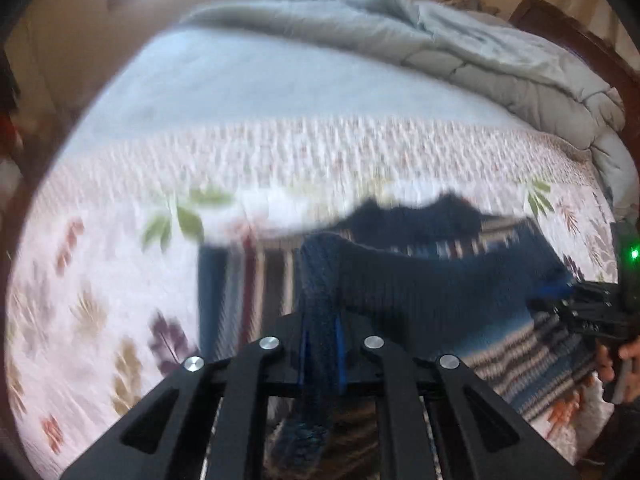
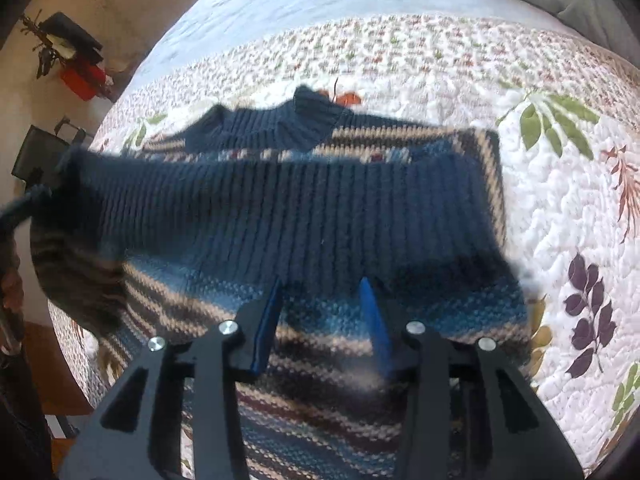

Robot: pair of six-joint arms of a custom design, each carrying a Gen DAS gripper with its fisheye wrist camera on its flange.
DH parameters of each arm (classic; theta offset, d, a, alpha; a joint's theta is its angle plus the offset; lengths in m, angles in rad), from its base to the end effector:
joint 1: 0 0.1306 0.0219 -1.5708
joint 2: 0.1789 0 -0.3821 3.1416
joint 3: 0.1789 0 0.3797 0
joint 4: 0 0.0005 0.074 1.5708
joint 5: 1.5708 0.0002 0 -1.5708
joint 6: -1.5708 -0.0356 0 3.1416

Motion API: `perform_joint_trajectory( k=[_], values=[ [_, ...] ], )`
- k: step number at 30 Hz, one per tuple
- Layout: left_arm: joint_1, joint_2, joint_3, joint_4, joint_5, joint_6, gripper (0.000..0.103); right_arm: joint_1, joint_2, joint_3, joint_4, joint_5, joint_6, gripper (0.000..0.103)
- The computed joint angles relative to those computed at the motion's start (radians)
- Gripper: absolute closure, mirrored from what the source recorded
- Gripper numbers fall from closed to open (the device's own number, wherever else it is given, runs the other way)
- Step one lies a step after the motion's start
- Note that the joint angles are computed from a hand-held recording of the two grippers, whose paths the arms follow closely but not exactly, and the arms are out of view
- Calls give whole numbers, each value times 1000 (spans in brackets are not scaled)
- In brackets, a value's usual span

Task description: Fold small clothes

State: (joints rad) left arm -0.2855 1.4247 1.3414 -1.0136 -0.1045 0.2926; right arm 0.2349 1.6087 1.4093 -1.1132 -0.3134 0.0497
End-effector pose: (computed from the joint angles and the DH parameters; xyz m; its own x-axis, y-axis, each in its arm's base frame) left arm 0.4447 -0.1272 0.3835 -0.8851 -0.0392 -0.4637 -0.0218 0.9988 -0.0428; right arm 0.4874 0.1274 0.3242 -0.9243 -0.2698 -0.2698 -0.3443 0.8946 0.2850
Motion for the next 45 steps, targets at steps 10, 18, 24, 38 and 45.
perform_joint_trajectory(
  k=[10,18,24,38,45],
  values=[
    [67,190,-17,8,-82,23,92,-43,42,36,27,-81,-55,60],
    [46,158,-64,30,-115,35,91,-110,31,106,-17,45,-7,46],
    [43,178,-22,-29,-102,44,89,-92,138,200,-117,60,45,55],
    [76,62,-39,60,-53,81,92,-79,60,224,-14,49,72,95],
    [119,170,24,84,-75,77,92,-91,195,319,3,88,-38,95]
  ],
)
